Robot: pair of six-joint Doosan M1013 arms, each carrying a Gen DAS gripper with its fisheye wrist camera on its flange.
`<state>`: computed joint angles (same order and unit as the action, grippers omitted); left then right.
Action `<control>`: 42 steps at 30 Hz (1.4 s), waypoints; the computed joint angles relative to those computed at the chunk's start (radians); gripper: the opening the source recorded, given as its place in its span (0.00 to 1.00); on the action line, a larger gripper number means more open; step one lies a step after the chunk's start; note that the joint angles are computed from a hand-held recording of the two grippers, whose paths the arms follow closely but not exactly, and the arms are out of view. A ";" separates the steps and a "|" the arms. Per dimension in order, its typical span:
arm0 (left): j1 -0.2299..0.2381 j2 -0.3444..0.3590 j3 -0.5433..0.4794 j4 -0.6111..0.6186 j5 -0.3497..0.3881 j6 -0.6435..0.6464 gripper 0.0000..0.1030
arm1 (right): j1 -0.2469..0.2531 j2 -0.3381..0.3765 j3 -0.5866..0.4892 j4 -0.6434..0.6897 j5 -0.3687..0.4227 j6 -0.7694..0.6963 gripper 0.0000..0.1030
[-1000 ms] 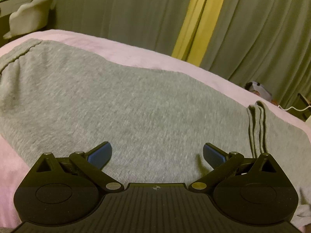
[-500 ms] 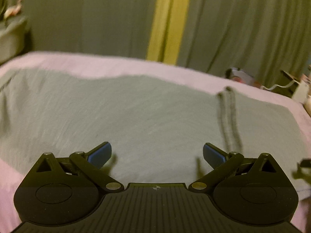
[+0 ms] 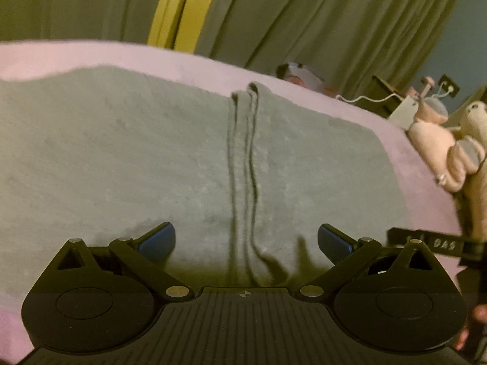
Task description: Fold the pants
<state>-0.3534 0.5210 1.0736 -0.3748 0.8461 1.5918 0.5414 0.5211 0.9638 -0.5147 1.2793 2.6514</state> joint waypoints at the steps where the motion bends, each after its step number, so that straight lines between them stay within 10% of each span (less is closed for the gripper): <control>1: 0.002 0.009 -0.010 -0.020 0.012 -0.004 0.98 | -0.001 -0.001 0.004 0.002 -0.007 0.008 0.96; 12: -0.018 0.009 0.006 0.016 -0.015 0.044 0.34 | -0.015 -0.009 0.030 0.046 -0.067 0.040 0.96; 18: -0.018 -0.013 0.036 0.022 -0.056 0.057 0.20 | -0.013 -0.005 0.029 0.038 -0.080 0.040 0.96; 31: -0.003 -0.062 0.084 -0.041 -0.063 0.088 0.17 | -0.015 -0.013 0.040 0.030 -0.090 0.078 0.96; 42: -0.007 0.022 -0.043 0.051 0.044 -0.083 0.59 | -0.019 -0.011 0.045 0.040 -0.104 0.085 0.96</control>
<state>-0.3604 0.5430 1.0310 -0.3237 0.8898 1.5089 0.5227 0.5096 1.0089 -0.4747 1.1755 2.7360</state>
